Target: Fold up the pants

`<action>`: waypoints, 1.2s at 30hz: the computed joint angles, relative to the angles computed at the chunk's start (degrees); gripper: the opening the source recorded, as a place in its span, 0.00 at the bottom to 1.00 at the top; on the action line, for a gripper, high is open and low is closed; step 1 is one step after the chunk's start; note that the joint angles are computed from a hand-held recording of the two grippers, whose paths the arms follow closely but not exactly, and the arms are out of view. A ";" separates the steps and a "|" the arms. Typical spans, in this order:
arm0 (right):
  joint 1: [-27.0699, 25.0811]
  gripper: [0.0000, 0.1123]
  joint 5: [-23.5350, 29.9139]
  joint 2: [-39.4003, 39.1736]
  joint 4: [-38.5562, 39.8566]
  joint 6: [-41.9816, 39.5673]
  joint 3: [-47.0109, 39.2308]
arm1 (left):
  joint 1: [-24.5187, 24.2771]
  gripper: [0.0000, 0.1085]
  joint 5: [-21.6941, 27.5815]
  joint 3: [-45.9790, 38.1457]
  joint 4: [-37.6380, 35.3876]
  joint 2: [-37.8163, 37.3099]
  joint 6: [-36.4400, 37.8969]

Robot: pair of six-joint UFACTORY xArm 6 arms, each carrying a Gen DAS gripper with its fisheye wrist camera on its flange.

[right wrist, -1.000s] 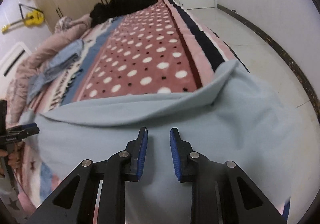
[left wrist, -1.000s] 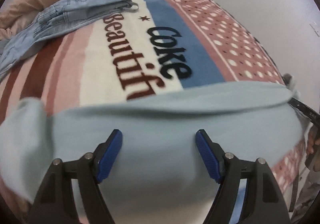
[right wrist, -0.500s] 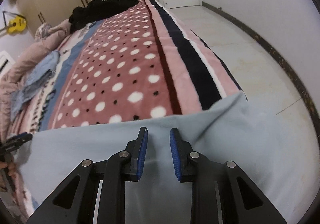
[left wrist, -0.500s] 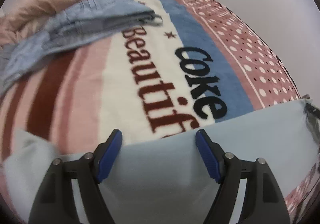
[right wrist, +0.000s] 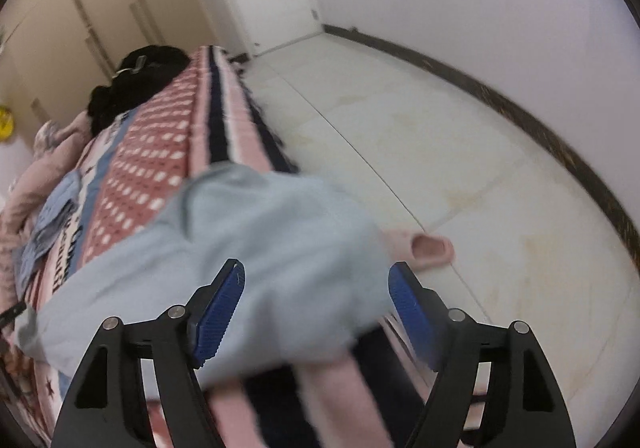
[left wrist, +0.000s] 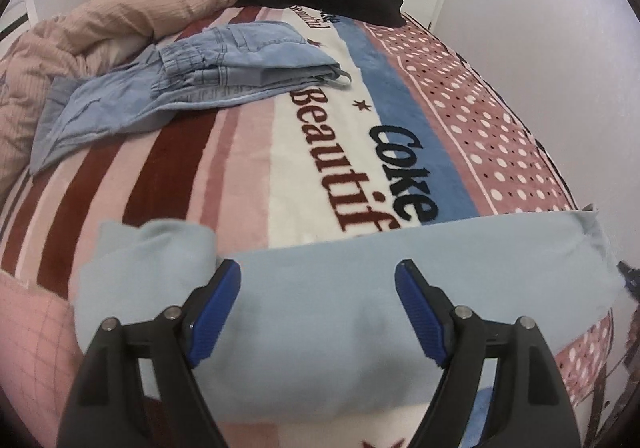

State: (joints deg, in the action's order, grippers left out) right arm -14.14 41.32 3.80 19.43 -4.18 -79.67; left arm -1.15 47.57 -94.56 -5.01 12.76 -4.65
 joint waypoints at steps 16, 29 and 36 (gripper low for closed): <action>-1.90 0.68 -1.44 4.24 16.39 -2.42 1.05 | 3.34 0.71 -1.14 10.33 2.42 -10.41 -4.53; 0.67 0.70 -8.85 2.34 22.10 -2.99 5.89 | 10.88 0.77 5.61 11.76 -14.44 -12.41 -1.18; 3.56 0.12 -18.77 2.53 15.87 0.20 6.04 | 8.73 0.77 5.12 16.28 -17.46 -13.32 0.86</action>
